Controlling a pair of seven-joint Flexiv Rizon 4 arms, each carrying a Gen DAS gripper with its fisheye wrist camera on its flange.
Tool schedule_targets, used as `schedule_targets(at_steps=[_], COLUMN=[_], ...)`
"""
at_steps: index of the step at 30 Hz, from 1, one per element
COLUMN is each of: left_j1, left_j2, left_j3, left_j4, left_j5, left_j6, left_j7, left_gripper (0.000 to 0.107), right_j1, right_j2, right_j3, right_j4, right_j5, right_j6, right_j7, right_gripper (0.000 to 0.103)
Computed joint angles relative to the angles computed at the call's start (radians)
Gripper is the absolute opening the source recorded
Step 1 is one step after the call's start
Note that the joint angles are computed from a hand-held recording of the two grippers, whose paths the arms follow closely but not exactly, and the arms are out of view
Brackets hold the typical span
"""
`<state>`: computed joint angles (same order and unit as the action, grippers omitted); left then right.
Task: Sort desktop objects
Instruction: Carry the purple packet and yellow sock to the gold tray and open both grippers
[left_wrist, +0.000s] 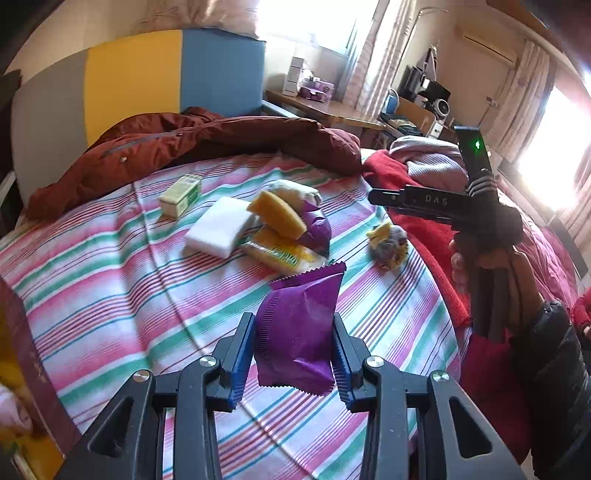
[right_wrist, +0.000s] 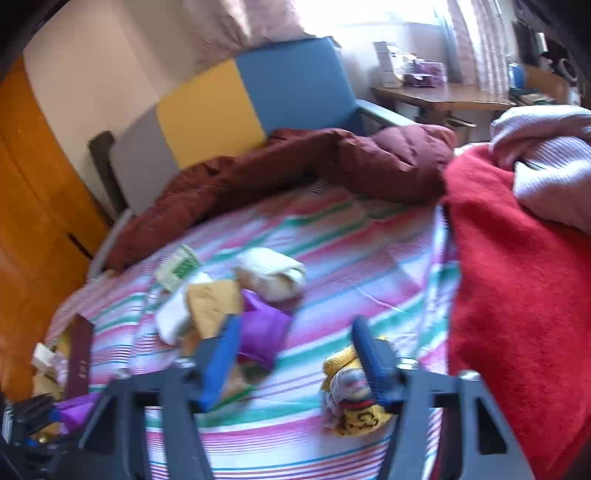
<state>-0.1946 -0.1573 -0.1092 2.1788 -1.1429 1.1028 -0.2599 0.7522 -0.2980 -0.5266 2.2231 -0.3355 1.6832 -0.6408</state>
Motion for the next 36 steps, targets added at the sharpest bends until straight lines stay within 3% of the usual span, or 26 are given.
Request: schedule_targets(at_steps=[3, 4, 7, 9, 10, 11, 17, 25, 32, 36], left_j1=[0.008, 0.009, 0.016, 0.018, 0.020, 0.023, 0.038, 0.078, 0.145, 0.176], left_j2=[0.025, 0.031, 0.049, 0.059, 0.064, 0.069, 0.096, 0.125, 0.134, 0.132], left_j3=[0.012, 0.017, 0.033, 0.040, 0.044, 0.049, 0.072, 0.113, 0.151, 0.163], left_j4=[0.022, 0.029, 0.042, 0.051, 0.056, 0.061, 0.084, 0.113, 0.126, 0.124], left_j5=[-0.029, -0.039, -0.039, -0.042, -0.047, -0.052, -0.084, -0.112, -0.141, -0.175], left_j6=[-0.011, -0.010, -0.023, -0.021, -0.020, -0.021, -0.007, 0.031, 0.047, 0.076], left_j7=[0.018, 0.022, 0.013, 0.014, 0.017, 0.019, 0.027, 0.025, 0.006, 0.017], left_gripper=[0.038, 0.038, 0.038, 0.038, 0.038, 0.038, 0.038, 0.039, 0.039, 0.039], right_j1=[0.087, 0.077, -0.056, -0.135, -0.154, -0.163, -0.186, -0.147, -0.193, -0.247], right_j2=[0.012, 0.016, 0.016, 0.007, 0.003, 0.002, 0.014, 0.045, 0.052, 0.026], right_j3=[-0.107, -0.099, 0.074, 0.177, 0.201, 0.210, 0.204, 0.085, 0.207, 0.363], right_j4=[0.020, 0.016, -0.033, -0.073, -0.083, -0.086, -0.054, 0.005, -0.051, -0.128], right_j5=[-0.053, -0.078, -0.014, 0.032, 0.031, 0.011, -0.152, -0.442, -0.533, -0.490], right_j6=[-0.066, -0.102, -0.227, -0.316, -0.349, -0.368, -0.327, -0.087, -0.054, -0.046], right_j7=[0.040, 0.054, -0.006, -0.057, -0.065, -0.061, 0.052, 0.338, 0.360, 0.273], right_gripper=[0.077, 0.078, 0.076, 0.058, 0.038, 0.034, 0.026, 0.026, 0.026, 0.026])
